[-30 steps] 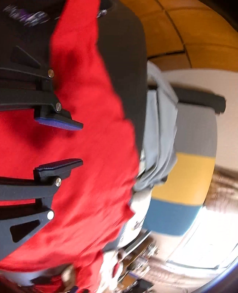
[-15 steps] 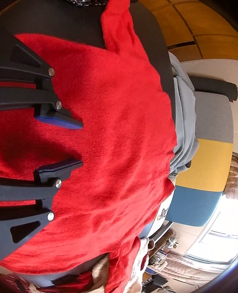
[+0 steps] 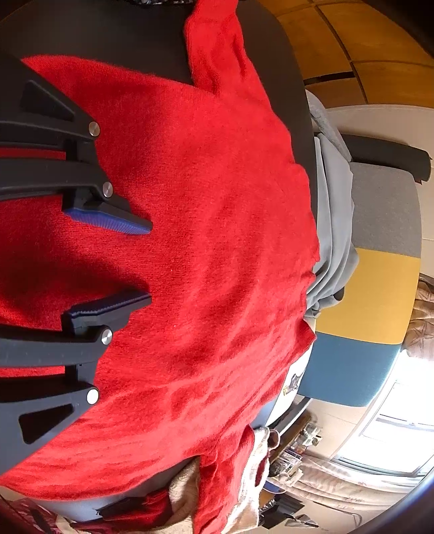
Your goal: Fold clothes
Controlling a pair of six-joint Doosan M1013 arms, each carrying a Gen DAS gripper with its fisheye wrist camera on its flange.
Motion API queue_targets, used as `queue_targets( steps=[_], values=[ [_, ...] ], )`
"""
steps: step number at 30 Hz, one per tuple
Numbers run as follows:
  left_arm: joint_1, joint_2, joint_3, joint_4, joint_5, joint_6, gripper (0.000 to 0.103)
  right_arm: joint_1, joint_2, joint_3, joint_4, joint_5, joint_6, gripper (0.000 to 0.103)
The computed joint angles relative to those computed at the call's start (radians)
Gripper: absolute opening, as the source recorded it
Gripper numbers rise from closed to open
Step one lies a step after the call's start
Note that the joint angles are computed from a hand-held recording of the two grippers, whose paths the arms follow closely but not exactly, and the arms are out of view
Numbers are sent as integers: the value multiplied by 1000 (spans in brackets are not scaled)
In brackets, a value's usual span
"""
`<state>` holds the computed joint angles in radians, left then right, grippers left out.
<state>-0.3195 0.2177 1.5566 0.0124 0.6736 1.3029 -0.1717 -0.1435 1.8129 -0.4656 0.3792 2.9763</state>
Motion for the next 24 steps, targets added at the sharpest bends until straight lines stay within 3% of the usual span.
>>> queue_targets(
  steps=[3, 6, 10, 12, 17, 24],
  values=[
    [5, -3, 7, -23, -15, 13, 37, 27, 9, -48, 151, 4, -255, 10],
    [7, -3, 10, -37, -21, 22, 37, 65, 23, -97, 393, -19, -572, 10],
    [13, -1, 3, -67, -10, 48, 39, 147, 90, -185, 767, -21, -980, 10],
    [32, 3, -8, -159, 8, 97, 39, 192, 139, -234, 889, 14, -1102, 10],
    [111, 10, -23, -559, 71, 295, 40, 295, 279, -350, 1050, 142, -1245, 10],
    [176, 35, -52, -831, 161, 444, 43, 405, 432, -443, 1198, 265, -1366, 10]
  ],
)
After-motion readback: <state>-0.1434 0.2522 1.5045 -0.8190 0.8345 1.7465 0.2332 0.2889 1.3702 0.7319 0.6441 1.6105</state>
